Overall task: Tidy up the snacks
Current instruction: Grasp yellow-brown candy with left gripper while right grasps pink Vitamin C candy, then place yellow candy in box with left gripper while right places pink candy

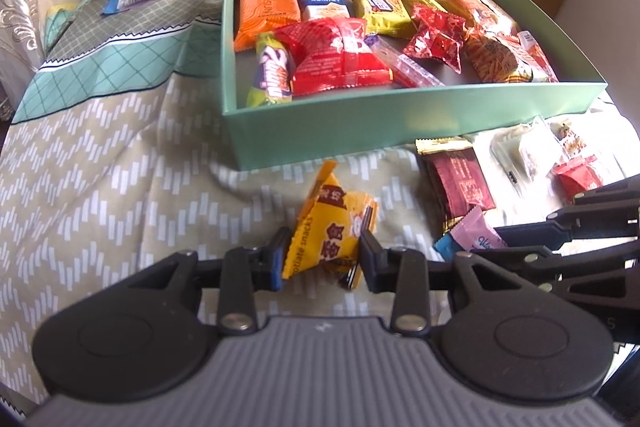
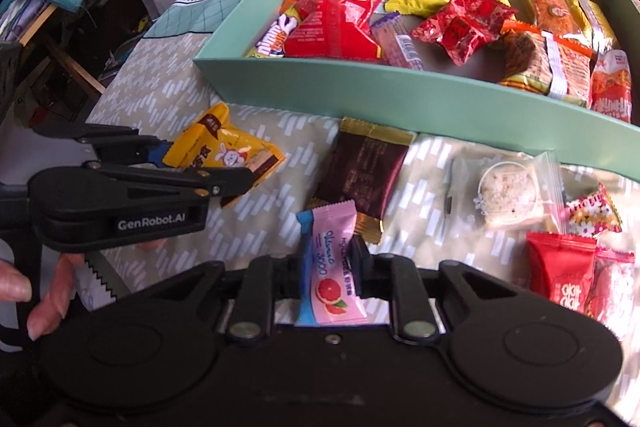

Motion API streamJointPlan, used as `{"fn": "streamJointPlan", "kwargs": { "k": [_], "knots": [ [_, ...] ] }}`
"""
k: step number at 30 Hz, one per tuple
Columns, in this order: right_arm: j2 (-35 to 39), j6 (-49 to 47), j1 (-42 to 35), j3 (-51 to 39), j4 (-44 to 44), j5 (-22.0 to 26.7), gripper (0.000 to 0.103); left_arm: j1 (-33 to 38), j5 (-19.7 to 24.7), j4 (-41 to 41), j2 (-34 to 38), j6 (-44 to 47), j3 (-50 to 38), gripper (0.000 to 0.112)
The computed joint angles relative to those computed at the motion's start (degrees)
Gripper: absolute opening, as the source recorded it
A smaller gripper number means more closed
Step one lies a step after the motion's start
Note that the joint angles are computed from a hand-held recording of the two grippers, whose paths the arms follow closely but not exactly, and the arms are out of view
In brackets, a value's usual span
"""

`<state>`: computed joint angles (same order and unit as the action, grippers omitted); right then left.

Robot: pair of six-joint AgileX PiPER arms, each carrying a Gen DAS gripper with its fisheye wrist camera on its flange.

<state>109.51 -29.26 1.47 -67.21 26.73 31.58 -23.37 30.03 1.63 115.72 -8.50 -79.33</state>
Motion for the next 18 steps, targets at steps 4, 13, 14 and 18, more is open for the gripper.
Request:
{"fn": "streamJointPlan", "kwargs": {
  "k": [4, 13, 14, 18],
  "knots": [
    [-0.3, -0.2, -1.3, -0.7, 1.3, 2.9, 0.028, -0.6, 0.1, 2.0, -0.4, -2.7, 0.3, 0.033],
    [-4.0, -2.0, 1.2, 6.1, -2.6, -4.0, 0.033, -0.2, 0.6, 2.2, -1.5, -4.8, 1.9, 0.032],
    [-4.7, 0.0, 2.9, 7.3, -6.2, -6.1, 0.031, -0.5, 0.8, 3.2, -1.6, -6.0, 1.9, 0.032],
    [-5.7, -2.8, 2.5, 7.3, -2.9, -4.9, 0.020, -0.8, 0.0, 4.2, -3.7, -7.6, 4.0, 0.032]
  ]
}}
